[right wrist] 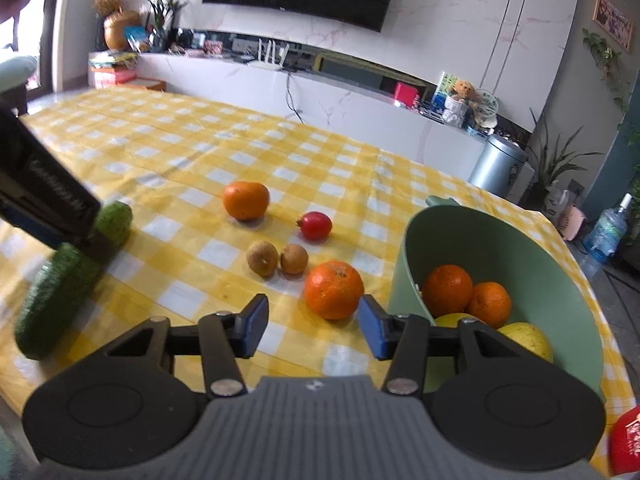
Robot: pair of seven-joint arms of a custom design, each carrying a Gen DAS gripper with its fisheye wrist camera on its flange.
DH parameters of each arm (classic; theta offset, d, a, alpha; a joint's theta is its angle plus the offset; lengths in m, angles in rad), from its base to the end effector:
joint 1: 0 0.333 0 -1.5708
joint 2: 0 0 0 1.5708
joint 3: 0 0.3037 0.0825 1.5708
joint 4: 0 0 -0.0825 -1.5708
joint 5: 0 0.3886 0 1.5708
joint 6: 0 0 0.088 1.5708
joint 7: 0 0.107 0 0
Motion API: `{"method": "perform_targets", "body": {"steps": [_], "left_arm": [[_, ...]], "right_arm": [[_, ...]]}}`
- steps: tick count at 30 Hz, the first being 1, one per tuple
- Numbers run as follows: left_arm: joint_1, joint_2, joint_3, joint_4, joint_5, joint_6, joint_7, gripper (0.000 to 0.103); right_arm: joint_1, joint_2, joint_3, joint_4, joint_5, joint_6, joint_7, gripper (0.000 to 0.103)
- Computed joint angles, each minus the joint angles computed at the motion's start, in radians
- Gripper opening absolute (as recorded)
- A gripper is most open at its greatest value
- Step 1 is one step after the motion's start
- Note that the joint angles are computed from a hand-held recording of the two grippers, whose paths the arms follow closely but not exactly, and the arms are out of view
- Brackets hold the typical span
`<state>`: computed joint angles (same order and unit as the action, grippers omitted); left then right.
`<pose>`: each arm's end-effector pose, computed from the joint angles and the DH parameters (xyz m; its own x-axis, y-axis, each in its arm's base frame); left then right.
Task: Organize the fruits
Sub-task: 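Close the left gripper around the green cucumber while the right gripper grasps the orange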
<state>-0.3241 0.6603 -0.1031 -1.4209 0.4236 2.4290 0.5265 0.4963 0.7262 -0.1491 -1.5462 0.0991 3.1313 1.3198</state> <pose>0.6899 -0.2946 0.3359 0.3433 -0.9326 0.1115 -0.8376 -0.3577 -0.4129 0.7006 0.2726 0.3190 0.4564 -0.8643 0.2114 -0.5103 -0.4489 -0.7335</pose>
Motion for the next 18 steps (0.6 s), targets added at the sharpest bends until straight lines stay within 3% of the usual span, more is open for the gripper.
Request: {"method": "perform_targets", "body": {"steps": [3,7,18], "left_arm": [[0.004,0.019,-0.012,0.022,-0.014,-0.026,0.035,0.06],[-0.016,0.032,0.002,0.045,0.004,-0.051,0.043,0.045],[-0.046,0.035,0.054,0.026,0.114,0.074,-0.031,0.043]], "right_arm": [[0.065,0.03,-0.083,0.034,-0.018,-0.029,0.046,0.045],[0.11,0.061,-0.143,0.061,-0.059,-0.021,0.079,0.044],[0.139,0.124,-0.199,0.139,-0.129,-0.048,0.123,0.044]]}}
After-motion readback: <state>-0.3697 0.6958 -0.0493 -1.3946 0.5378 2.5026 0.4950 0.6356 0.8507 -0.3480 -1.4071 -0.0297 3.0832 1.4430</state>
